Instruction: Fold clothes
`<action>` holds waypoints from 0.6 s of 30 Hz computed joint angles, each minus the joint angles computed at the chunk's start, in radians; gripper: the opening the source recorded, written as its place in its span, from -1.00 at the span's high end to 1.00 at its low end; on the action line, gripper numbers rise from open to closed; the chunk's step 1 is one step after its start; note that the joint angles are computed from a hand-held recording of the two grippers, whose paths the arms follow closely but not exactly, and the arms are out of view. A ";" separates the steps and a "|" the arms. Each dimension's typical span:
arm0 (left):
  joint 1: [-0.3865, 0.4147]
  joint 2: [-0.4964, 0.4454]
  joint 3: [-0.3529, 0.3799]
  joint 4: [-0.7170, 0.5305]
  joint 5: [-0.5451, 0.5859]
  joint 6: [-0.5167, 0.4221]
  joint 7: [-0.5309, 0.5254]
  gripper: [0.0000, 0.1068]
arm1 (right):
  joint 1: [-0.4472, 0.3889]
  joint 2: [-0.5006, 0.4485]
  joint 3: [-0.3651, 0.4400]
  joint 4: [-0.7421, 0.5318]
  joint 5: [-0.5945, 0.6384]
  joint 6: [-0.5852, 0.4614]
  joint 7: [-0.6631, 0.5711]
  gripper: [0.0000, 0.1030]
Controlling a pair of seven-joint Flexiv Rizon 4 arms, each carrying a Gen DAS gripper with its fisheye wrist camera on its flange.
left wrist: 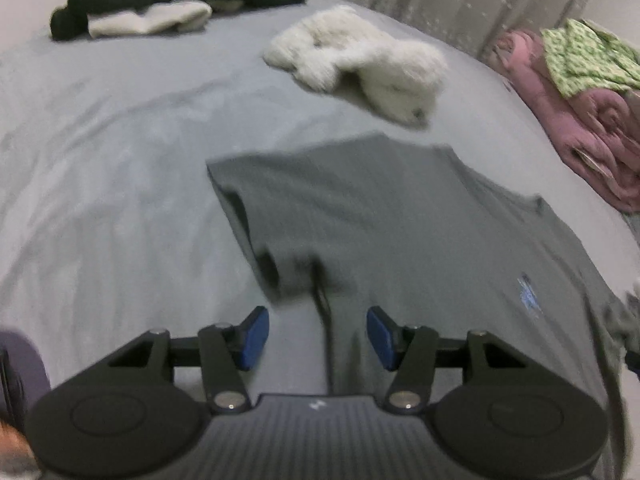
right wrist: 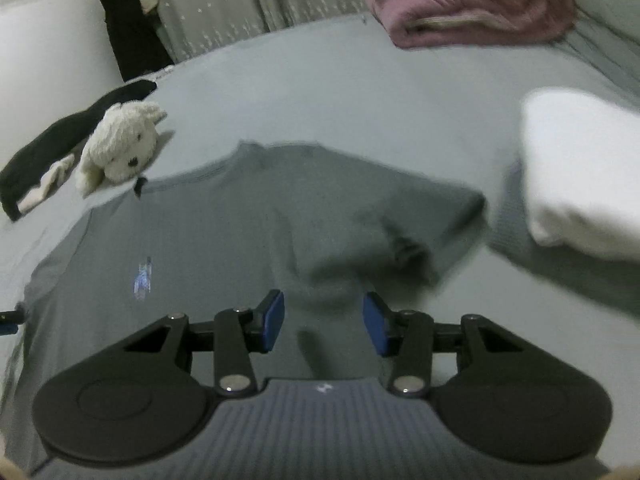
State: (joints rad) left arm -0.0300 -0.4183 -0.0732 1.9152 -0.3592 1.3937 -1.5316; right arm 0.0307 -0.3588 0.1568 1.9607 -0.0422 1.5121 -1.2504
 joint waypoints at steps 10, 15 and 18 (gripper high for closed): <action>0.038 0.203 -0.114 0.284 -0.246 -0.030 0.229 -0.06 | -0.037 0.234 0.020 0.233 0.124 -0.092 -0.057 0.06; -0.004 0.309 -0.111 0.415 -0.465 -0.083 0.386 -0.06 | -0.014 0.387 -0.023 0.364 0.174 -0.164 -0.051 0.06; -0.051 0.364 -0.095 0.484 -0.645 -0.112 0.525 -0.07 | 0.007 0.479 -0.044 0.438 0.224 -0.211 -0.054 0.06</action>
